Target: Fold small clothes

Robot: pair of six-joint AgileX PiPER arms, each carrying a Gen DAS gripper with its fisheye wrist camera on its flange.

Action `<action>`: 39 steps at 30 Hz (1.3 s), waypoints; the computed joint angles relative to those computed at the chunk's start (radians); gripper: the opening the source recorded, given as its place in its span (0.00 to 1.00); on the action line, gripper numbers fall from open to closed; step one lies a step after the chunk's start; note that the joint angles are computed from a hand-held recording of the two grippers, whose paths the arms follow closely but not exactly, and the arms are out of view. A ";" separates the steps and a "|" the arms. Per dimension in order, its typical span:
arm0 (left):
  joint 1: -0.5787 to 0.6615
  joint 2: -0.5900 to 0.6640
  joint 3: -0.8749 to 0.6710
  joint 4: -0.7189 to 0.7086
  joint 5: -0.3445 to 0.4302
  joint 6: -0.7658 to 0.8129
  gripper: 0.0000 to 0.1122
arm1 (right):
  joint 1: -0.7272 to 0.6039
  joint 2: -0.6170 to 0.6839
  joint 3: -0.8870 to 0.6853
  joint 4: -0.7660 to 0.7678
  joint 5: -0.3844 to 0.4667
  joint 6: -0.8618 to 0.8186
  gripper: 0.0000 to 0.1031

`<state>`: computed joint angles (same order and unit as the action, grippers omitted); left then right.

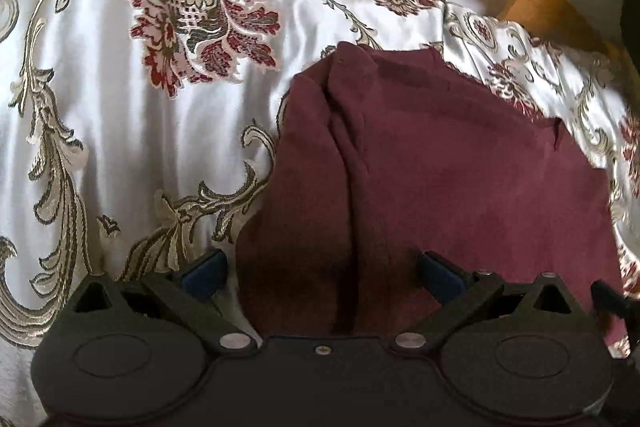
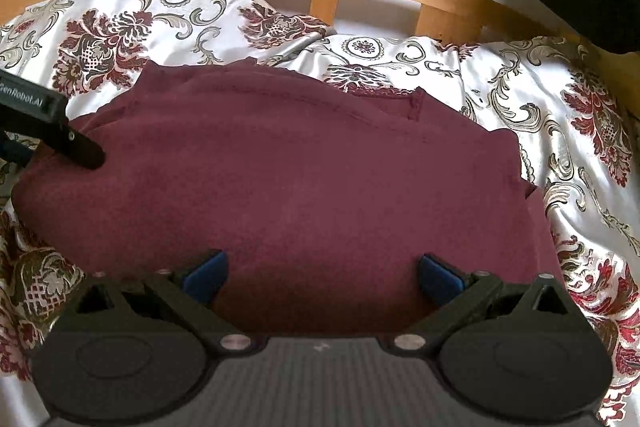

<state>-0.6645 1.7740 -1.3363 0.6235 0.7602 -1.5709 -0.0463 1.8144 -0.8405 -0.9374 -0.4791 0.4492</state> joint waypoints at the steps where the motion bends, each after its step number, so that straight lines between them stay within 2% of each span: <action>1: -0.001 -0.003 0.006 0.002 -0.002 0.000 0.91 | 0.000 0.000 0.001 0.003 0.000 -0.004 1.00; 5: 0.013 -0.030 0.032 -0.020 -0.030 -0.001 0.91 | 0.000 0.000 0.001 0.004 -0.001 -0.006 1.00; 9: 0.015 -0.086 0.128 0.079 -0.134 -0.177 0.89 | 0.000 0.000 0.000 0.001 0.000 -0.002 1.00; 11: 0.012 -0.098 0.152 0.119 -0.160 -0.240 0.83 | -0.001 0.000 -0.001 -0.001 0.000 -0.001 1.00; 15: -0.012 -0.091 0.132 0.131 -0.122 -0.234 0.72 | 0.000 0.000 -0.001 -0.001 0.001 0.000 1.00; 20: -0.061 -0.095 0.131 0.246 -0.083 -0.284 0.50 | 0.000 -0.001 0.000 0.001 0.002 -0.003 1.00; 22: -0.077 -0.094 0.125 0.289 -0.065 -0.294 0.47 | 0.000 -0.001 0.000 0.001 0.002 -0.004 1.00; 24: -0.080 -0.092 0.121 0.303 -0.066 -0.291 0.47 | 0.001 -0.001 0.000 0.002 0.002 -0.004 1.00; 28: -0.053 -0.078 0.100 0.196 -0.074 -0.207 0.49 | 0.002 -0.002 0.001 0.003 0.002 -0.004 1.00; 33: -0.039 -0.094 0.127 0.160 -0.095 -0.217 0.51 | 0.003 -0.004 0.002 0.005 0.003 -0.004 1.00; 34: -0.044 -0.094 0.121 0.153 -0.076 -0.214 0.58 | 0.004 -0.004 0.002 0.006 0.004 -0.005 1.00; 35: -0.056 -0.088 0.107 0.155 -0.036 -0.214 0.68 | 0.004 -0.004 0.003 0.007 0.004 -0.006 1.00; 37: -0.092 -0.067 0.068 0.200 0.069 -0.230 0.80 | 0.004 -0.004 0.003 0.007 0.004 -0.006 1.00; 39: -0.119 -0.054 0.053 0.275 0.118 -0.239 0.83 | 0.004 -0.004 0.003 0.007 0.004 -0.006 1.00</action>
<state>-0.7830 1.7204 -1.2831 0.8983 0.8783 -1.8095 -0.0421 1.8100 -0.8373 -0.9305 -0.4748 0.4433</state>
